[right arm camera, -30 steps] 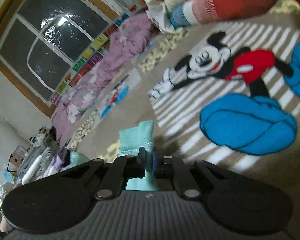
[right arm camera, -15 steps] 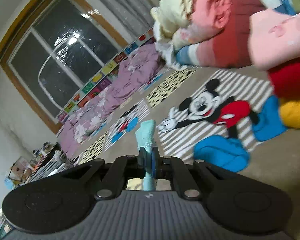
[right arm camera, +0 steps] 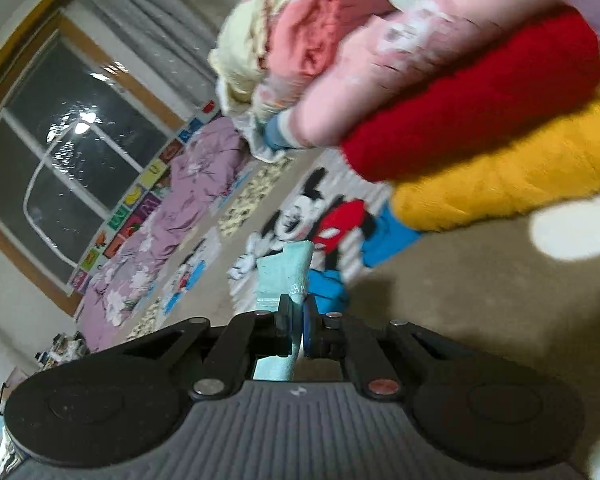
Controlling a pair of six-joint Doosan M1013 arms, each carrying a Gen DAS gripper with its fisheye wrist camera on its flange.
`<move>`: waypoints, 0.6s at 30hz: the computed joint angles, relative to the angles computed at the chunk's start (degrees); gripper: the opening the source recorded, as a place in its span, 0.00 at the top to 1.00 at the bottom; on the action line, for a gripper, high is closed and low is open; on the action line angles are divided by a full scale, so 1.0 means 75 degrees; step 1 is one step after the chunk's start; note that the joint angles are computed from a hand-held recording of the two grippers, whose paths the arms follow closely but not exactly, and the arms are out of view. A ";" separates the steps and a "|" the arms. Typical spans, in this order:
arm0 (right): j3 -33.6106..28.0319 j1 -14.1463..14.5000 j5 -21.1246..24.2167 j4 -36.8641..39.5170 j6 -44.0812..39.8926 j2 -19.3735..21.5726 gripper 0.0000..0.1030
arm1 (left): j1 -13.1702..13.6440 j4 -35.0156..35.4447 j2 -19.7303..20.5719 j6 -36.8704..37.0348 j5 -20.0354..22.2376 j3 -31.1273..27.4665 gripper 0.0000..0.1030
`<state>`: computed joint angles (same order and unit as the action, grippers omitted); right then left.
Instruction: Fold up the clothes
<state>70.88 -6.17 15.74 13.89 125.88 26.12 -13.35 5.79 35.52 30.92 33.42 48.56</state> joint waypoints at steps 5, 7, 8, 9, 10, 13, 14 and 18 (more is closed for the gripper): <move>0.0231 -0.0030 0.0199 -0.0600 0.1003 0.0010 0.94 | 0.0007 0.0002 0.0002 -0.0024 -0.0006 0.0004 0.26; 0.0224 -0.0018 0.0368 -0.1081 0.1528 0.0033 0.94 | 0.0007 0.0002 0.0011 -0.0021 0.0023 -0.0013 0.26; 0.0185 -0.0026 0.0472 -0.1171 0.1617 0.0049 0.94 | 0.0007 0.0002 0.0017 -0.0026 0.0046 -0.0026 0.26; 0.0096 -0.0030 0.0701 -0.1245 0.1685 0.0084 0.93 | 0.0008 0.0002 0.0023 -0.0033 0.0063 -0.0036 0.26; 0.0018 -0.0038 0.0918 -0.1287 0.1737 0.0116 0.93 | 0.0010 0.0000 0.0028 -0.0039 0.0079 -0.0044 0.26; -0.0003 -0.0088 0.1187 -0.1157 0.1777 0.0122 0.91 | 0.0021 0.0005 0.0042 -0.0043 0.0173 -0.0078 0.26; 0.0025 -0.0091 0.1164 -0.1179 0.1835 0.0100 0.87 | 0.0024 0.0014 0.0049 -0.0044 0.0221 -0.0097 0.26; 0.0074 0.0037 0.1296 -0.2654 0.3171 0.0000 0.78 | 0.0041 0.0011 0.0150 0.0053 0.0491 -0.0305 0.26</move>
<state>71.44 -5.89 25.46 -6.02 149.66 26.12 -13.04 5.87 36.65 31.32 37.10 46.28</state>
